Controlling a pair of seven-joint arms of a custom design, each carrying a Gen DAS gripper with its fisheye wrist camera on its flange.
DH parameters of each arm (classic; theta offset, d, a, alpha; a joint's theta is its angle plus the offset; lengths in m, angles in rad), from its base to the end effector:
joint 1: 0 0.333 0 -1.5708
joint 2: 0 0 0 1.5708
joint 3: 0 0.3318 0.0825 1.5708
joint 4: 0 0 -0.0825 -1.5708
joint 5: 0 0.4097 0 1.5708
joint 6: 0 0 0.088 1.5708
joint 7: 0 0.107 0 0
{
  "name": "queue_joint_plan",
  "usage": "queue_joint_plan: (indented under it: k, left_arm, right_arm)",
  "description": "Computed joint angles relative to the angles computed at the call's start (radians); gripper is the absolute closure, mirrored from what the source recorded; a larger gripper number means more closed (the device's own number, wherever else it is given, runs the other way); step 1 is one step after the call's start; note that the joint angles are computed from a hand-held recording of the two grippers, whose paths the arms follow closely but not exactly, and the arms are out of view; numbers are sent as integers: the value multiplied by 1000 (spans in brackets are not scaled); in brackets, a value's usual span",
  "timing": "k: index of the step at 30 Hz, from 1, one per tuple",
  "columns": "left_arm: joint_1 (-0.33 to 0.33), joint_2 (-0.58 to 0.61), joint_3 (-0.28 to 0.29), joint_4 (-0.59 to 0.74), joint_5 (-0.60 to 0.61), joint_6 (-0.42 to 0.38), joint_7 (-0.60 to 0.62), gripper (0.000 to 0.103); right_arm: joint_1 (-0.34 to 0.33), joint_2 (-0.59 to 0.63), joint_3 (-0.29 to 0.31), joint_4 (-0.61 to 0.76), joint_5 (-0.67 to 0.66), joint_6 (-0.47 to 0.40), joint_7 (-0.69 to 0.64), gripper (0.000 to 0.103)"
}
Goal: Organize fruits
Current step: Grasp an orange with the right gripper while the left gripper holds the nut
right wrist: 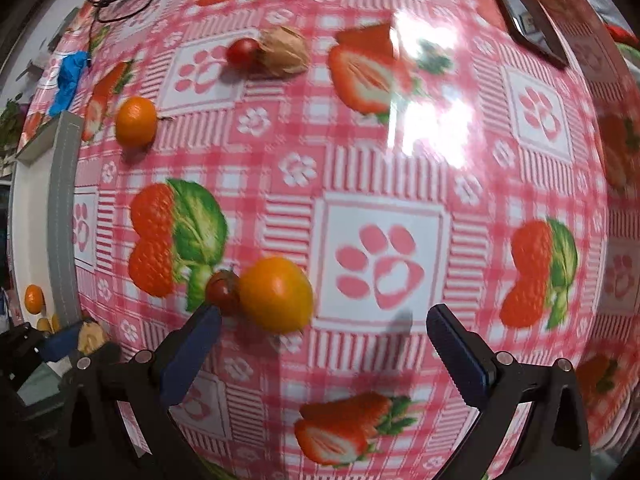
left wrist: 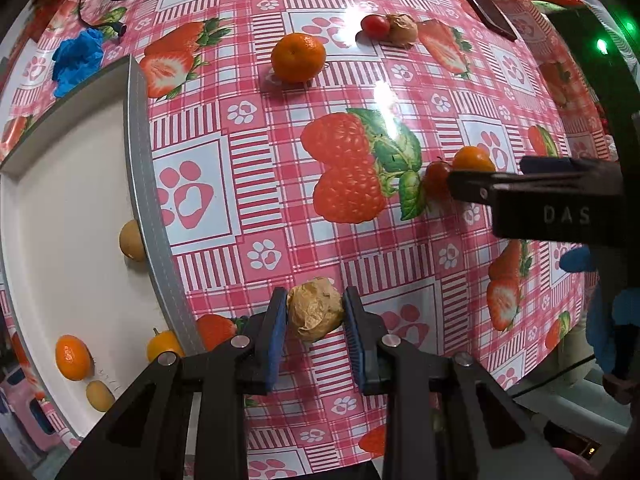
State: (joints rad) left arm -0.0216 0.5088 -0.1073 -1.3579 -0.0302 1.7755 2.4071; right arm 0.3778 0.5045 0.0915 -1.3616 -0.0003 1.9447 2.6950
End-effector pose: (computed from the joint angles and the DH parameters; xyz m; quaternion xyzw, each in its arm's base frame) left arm 0.7227 -0.0814 0.4293 0.3065 -0.9500 0.0188 0.0573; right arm 0.6700 0.3247 0.4447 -0.4358 0.8989 0.0222 0.0400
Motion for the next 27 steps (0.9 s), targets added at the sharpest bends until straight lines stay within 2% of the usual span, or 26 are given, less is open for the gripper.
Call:
queue_joint_plan:
  k: [2,10,15,23,27]
  left_arm:
    - [-2,15,1,17,1,-4,-7,72]
    - [0,25,1,33,-3,-13,-17,72]
    - [2,25,0,37,-6,-18,-13,72]
    - [6,34,-1,53,-11,-27,-7,72]
    - [5,29,-1,46,-11,-26,-6,72]
  right_arm:
    - [-6,69,-4,113,-7,-39,-29,1]
    - [-15,193,6,292,46,-10,-84,34]
    - [5,294,-7,457,43,-75,-91,34]
    - [4,140,-12,202,50,93,-24,34]
    - [2,121,-4,168,42,90,-28,34]
